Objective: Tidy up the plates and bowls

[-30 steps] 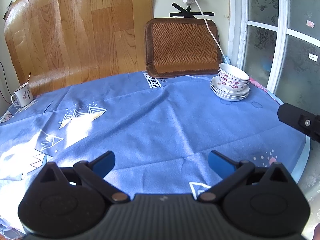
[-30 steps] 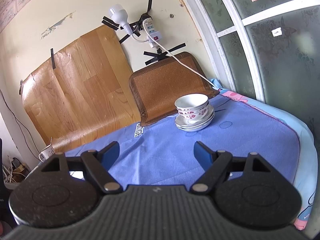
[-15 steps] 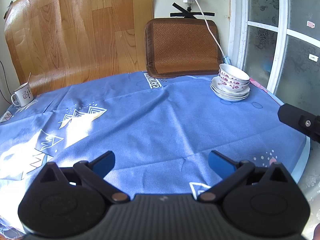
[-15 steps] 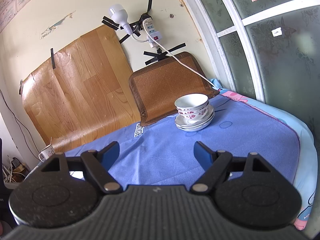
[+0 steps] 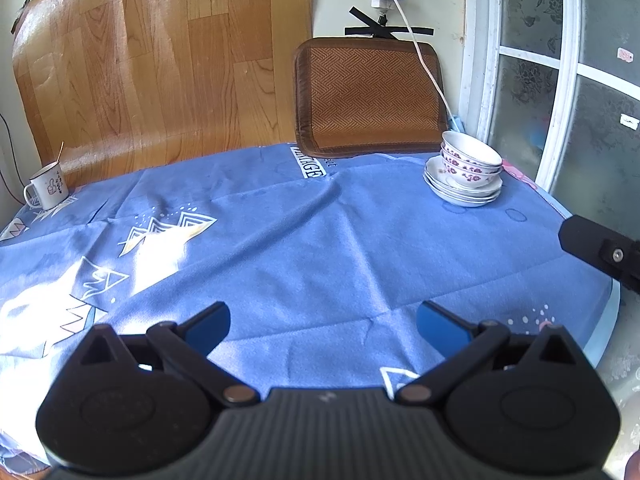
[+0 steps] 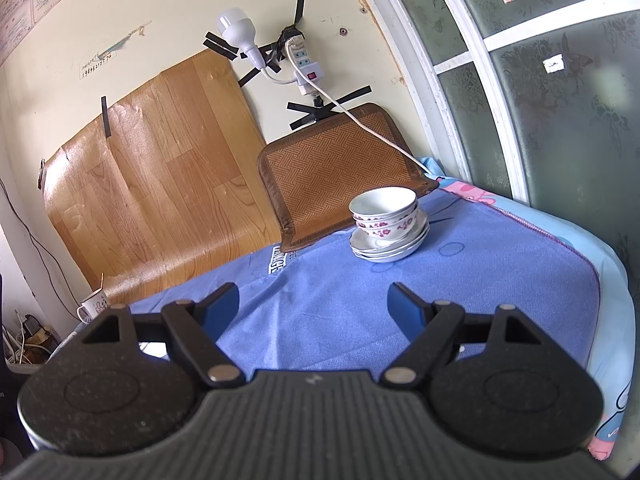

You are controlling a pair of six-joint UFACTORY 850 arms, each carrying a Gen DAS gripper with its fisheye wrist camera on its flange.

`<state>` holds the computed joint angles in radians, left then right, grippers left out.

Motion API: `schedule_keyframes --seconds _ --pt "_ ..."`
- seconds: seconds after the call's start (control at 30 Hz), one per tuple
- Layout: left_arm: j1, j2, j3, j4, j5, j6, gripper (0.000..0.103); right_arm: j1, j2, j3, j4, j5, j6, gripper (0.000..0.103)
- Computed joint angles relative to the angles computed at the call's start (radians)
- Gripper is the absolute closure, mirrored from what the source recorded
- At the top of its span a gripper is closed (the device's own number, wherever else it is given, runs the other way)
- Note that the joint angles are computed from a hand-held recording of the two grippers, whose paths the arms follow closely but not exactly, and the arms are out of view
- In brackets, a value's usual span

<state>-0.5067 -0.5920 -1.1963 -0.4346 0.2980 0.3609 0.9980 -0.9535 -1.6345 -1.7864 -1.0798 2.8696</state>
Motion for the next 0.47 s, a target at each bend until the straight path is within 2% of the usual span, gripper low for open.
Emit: schedule_keyframes --seconds 0.17,0.3,0.47 --pt "-0.004 -0.001 0.001 -0.008 0.007 0.009 0.000 0.000 0.000 0.000 0.000 0.000 0.000 0.020" --pt "0.003 -0.001 0.000 0.068 -0.005 -0.062 0.000 0.000 0.000 -0.001 0.001 0.000 -0.001 0.020" --pt "0.003 0.005 0.013 0.147 0.017 -0.124 0.000 -0.001 0.001 0.001 -0.001 0.001 0.001 0.020"
